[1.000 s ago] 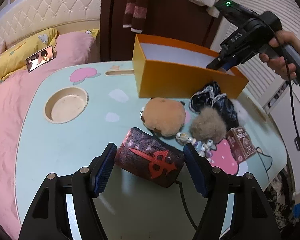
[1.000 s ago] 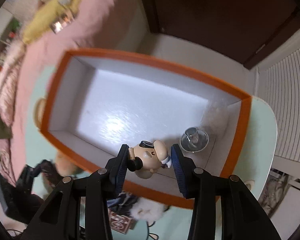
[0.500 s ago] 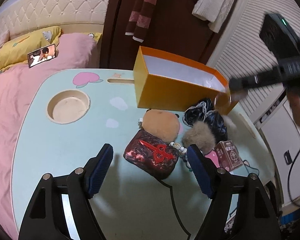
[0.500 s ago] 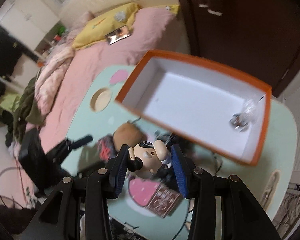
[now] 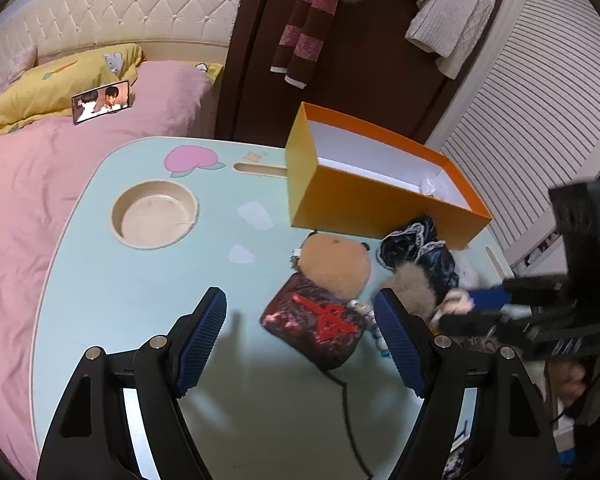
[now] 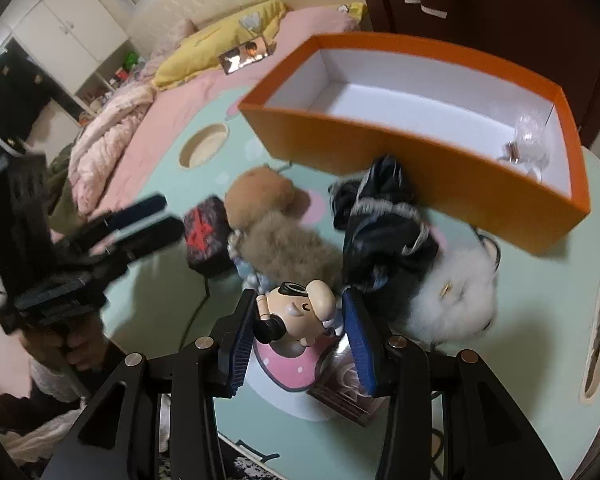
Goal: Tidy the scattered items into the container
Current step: 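Carry the figure keychain out of the box with the right gripper, set it on table, then reach into the box and grasp the silver metal cup with the left gripper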
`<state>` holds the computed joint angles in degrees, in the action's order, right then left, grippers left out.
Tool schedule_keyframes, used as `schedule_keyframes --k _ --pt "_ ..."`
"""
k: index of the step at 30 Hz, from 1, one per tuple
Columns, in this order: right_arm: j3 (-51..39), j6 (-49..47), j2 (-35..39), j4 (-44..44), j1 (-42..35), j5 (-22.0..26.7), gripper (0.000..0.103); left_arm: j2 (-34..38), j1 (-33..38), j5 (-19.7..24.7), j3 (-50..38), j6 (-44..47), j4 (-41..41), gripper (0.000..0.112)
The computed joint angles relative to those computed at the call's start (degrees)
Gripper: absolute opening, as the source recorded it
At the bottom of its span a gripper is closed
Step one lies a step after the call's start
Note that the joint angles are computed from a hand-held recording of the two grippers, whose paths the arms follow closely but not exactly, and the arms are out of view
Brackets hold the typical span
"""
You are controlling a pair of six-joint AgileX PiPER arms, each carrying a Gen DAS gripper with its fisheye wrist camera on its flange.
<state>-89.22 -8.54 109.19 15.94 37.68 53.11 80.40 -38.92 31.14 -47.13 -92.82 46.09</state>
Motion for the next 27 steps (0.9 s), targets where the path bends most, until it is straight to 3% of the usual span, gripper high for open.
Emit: schedule_keyframes --k 6,9,11,15,17,19,23,27 --pt "7.55 2.06 -2.8 -2.17 2.27 -8.98 0.045 1.39 1.21 -0.82 -4.09 4.59 -1.65 0.076" --pt "11.42 3.77 -5.32 -3.74 2.88 -14.81 0.055 2.92 2.78 -1.03 -8.1 10.38 -4.42 0.076" --pt "13.43 3.87 -7.35 -4.47 2.82 -17.43 0.056 4.58 4.6 -0.64 -12.38 19.17 -10.36 0.076" --pt "16.77 10.8 -11.16 -11.4 4.66 -22.25 0.057 11.91 9.57 4.72 -26.39 42.08 -29.88 0.076" --pt "18.02 12.55 -12.5 -12.63 4.67 -24.02 0.058 17.86 11.92 10.75 -37.36 53.15 -39.65 0.076" --pt "18.62 12.57 -13.14 -12.29 4.09 -24.43 0.058 25.15 12.38 17.93 -48.82 59.06 -42.47 0.076" --pt "19.53 12.83 -13.68 -11.52 2.45 -24.16 0.058 39.6 13.84 31.34 -70.98 65.87 -48.44 0.076" --pt "21.17 16.93 -15.27 -16.78 1.18 -24.07 0.058 50.3 16.03 38.69 -86.71 67.84 -56.48 0.076"
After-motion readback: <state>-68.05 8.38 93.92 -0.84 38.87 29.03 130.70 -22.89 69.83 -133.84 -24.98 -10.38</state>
